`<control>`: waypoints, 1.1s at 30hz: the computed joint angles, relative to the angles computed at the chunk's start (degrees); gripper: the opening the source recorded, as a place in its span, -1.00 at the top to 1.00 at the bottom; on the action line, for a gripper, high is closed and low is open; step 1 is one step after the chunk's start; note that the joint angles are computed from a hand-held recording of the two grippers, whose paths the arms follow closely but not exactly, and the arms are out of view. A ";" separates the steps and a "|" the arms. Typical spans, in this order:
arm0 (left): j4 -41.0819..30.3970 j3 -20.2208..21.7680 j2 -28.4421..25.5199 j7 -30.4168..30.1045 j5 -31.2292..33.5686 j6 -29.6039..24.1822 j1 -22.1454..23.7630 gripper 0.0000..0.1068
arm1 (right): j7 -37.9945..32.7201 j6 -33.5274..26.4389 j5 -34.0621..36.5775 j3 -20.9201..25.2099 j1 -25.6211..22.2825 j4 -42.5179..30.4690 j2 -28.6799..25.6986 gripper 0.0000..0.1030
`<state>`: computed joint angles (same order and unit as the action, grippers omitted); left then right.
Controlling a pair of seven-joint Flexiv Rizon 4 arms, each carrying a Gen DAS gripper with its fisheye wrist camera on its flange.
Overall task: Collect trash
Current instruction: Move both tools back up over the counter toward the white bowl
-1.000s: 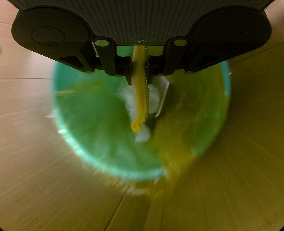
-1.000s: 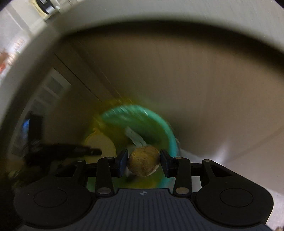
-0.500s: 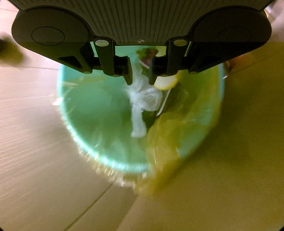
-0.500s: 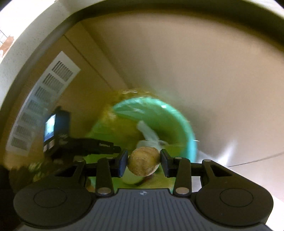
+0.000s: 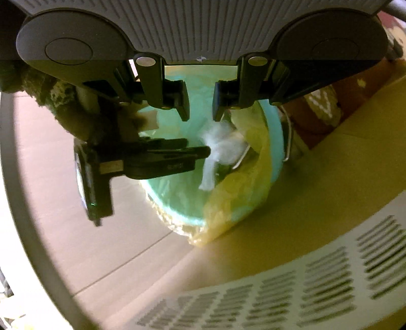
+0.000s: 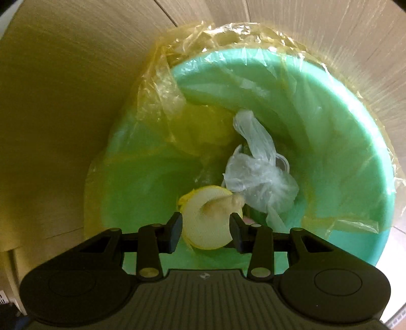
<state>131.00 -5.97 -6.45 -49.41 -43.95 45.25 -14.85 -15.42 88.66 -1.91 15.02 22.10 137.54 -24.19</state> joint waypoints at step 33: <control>-8.00 9.49 15.74 -13.87 0.55 14.49 5.67 0.58 | 4.48 -28.42 -43.06 -6.58 -0.84 -40.32 13.15 -0.44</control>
